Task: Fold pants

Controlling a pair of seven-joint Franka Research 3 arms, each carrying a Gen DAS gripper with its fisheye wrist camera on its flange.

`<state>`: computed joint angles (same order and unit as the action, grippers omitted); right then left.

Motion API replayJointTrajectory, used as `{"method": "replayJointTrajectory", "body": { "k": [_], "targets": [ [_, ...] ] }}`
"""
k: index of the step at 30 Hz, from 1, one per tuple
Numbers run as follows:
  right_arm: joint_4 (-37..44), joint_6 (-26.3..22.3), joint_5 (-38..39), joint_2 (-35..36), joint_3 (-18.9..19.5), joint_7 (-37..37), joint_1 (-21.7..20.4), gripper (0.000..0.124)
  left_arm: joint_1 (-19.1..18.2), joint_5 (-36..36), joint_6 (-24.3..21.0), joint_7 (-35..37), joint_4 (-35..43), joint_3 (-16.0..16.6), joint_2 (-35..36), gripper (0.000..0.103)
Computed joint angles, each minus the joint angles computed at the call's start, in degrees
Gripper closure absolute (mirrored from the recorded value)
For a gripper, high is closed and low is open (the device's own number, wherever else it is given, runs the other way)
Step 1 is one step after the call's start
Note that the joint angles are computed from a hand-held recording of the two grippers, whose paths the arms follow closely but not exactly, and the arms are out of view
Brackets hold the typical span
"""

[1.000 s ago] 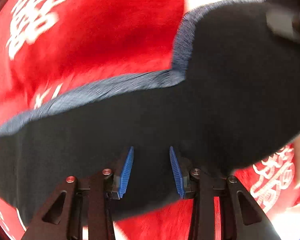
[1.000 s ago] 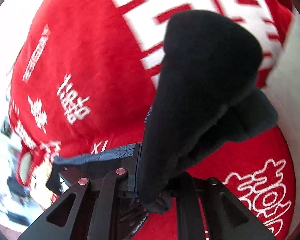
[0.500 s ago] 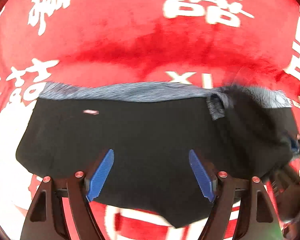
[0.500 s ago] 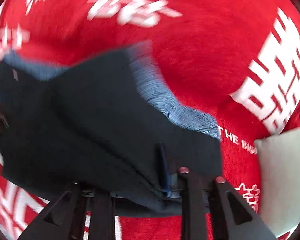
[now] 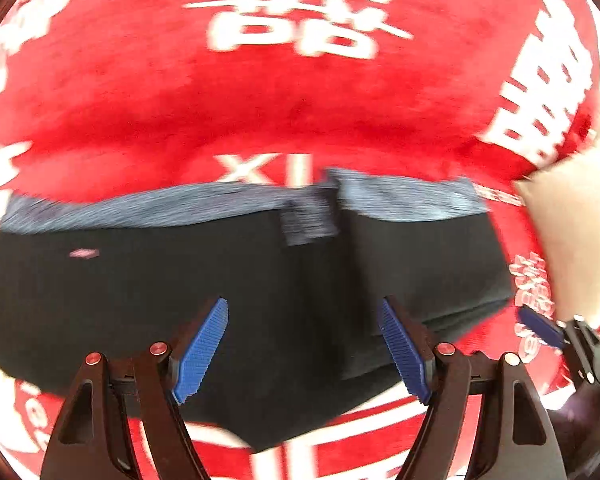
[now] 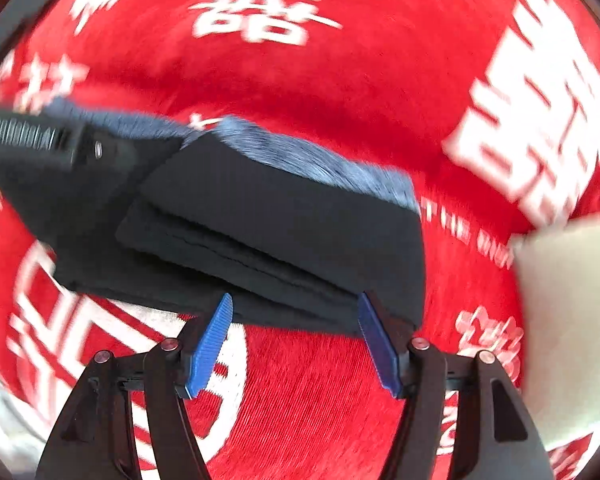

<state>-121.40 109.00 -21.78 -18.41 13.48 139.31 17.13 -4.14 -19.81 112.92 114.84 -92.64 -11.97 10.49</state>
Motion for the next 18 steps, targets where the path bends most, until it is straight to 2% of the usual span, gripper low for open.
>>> {"method": "replayJointTrajectory", "body": {
  "k": [4, 7, 9, 10, 11, 13, 14, 18],
  "targets": [
    [-5.47, 6.77, 7.69, -5.69, -3.2, 2.79, -1.59, 0.055, -0.93, 0.25, -2.26, 0.35, 2.0, -0.77, 1.87, 0.024],
    [-7.28, 8.87, 10.63, -6.99, -3.57, 3.98, -3.75, 0.055, -1.18, -0.04, -4.26, -0.64, 3.08, -1.17, 2.49, 0.025],
    [-8.54, 10.19, 12.26, -7.99, -3.59, 4.62, -4.71, 0.055, -1.26, -0.4, -5.84, -0.48, 3.4, -1.45, 2.43, 0.048],
    [-9.01, 10.78, 12.99, -8.31, -3.54, 4.8, -5.09, 0.055, -1.42, -0.12, -7.2, -0.13, 4.43, -1.57, 3.44, 0.072],
    [-9.53, 11.31, 13.79, -8.74, -3.47, 5.16, -5.4, 0.057, -1.87, 1.23, -8.33, -0.46, 5.28, -1.62, 4.22, 0.083],
    [-10.26, 11.84, 15.19, -9.42, -3.62, 5.04, -5.94, 0.062, -1.95, 1.32, -9.61, -0.56, 5.87, -1.82, 4.99, 0.096],
    [-10.53, 11.99, 15.85, -9.67, -3.66, 4.87, -6.13, 0.065, -1.93, 1.23, -10.21, -1.12, 5.99, -1.83, 5.1, 0.096],
    [-11.76, 12.34, 17.16, -11.01, -3.61, 4.06, -7.06, 0.068, -1.38, 1.34, -7.62, -0.68, 0.46, -1.25, 1.22, 0.096]
  ]
}}
